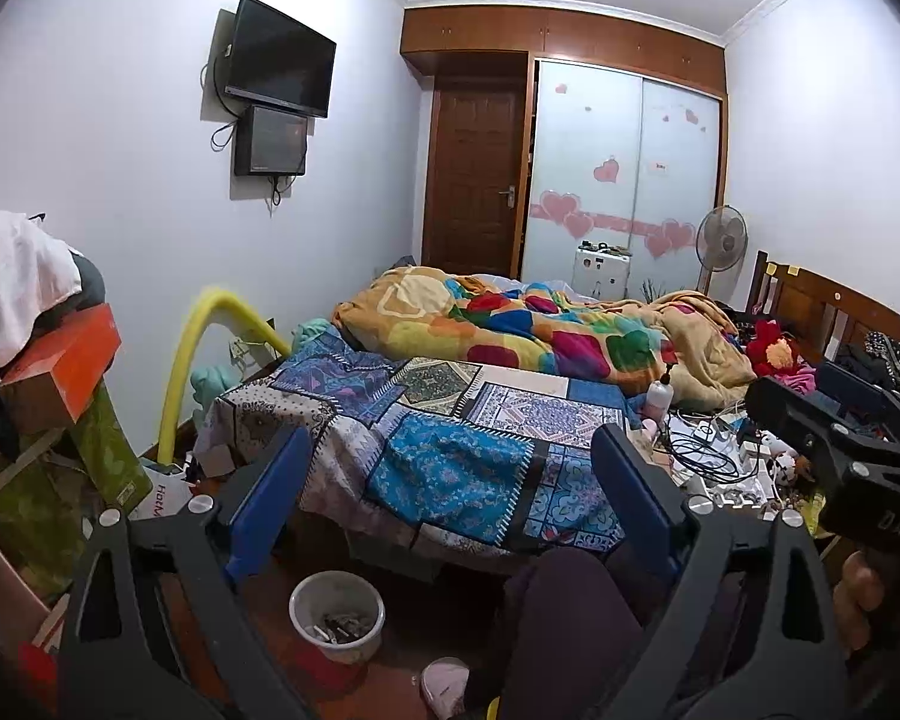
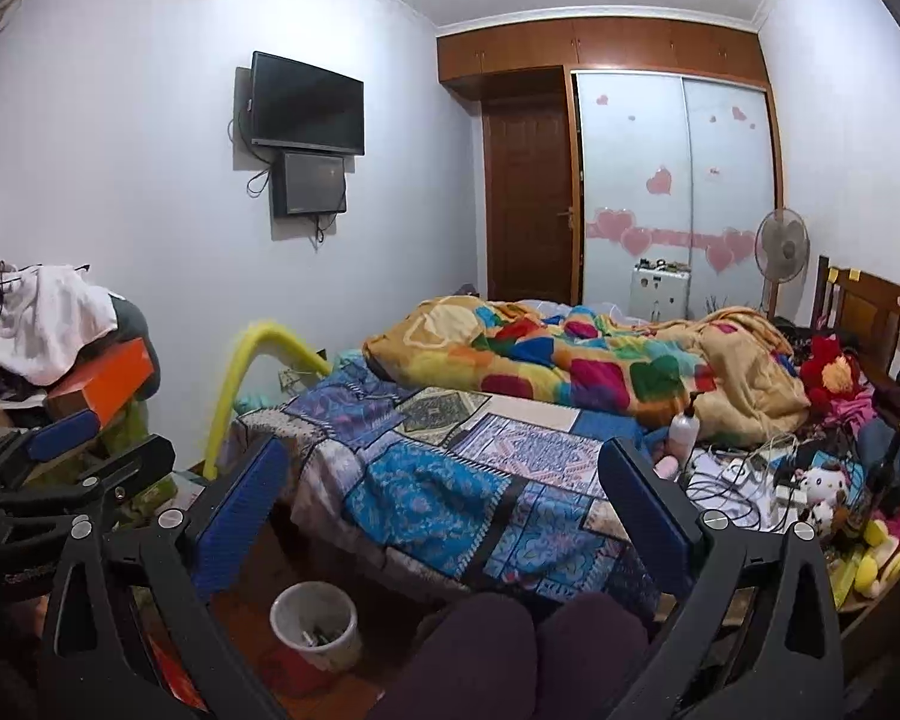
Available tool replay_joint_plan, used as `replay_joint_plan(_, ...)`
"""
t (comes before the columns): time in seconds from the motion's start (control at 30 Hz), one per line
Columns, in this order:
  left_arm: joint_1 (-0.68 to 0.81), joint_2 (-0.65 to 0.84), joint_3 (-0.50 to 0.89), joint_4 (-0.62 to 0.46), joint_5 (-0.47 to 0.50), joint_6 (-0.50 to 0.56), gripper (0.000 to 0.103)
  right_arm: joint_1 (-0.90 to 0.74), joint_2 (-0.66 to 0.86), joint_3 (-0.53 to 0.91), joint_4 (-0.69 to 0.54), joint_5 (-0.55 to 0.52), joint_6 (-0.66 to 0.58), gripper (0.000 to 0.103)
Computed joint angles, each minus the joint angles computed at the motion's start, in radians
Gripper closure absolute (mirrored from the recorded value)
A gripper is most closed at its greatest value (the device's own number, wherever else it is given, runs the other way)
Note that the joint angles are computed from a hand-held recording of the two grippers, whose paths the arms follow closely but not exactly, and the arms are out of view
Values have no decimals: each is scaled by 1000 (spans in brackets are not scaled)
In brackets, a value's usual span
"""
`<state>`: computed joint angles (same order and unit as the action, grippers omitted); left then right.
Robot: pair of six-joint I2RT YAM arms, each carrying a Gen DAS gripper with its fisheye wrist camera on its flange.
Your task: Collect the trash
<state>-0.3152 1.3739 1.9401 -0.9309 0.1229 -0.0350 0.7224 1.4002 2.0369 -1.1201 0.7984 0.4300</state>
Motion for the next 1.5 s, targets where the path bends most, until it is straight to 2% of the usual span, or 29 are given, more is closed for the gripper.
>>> replay_joint_plan(0.47,-4,-15,-34,22,-2,-2,8,-17,-36,-44,3,-39,19,0)
replay_joint_plan(0.73,1,-24,-66,23,5,-15,8,-21,-18,-14,-28,-58,27,0)
replay_joint_plan(1.5,-11,-15,-45,5,-4,-29,8,-15,-9,2,-46,-61,23,0)
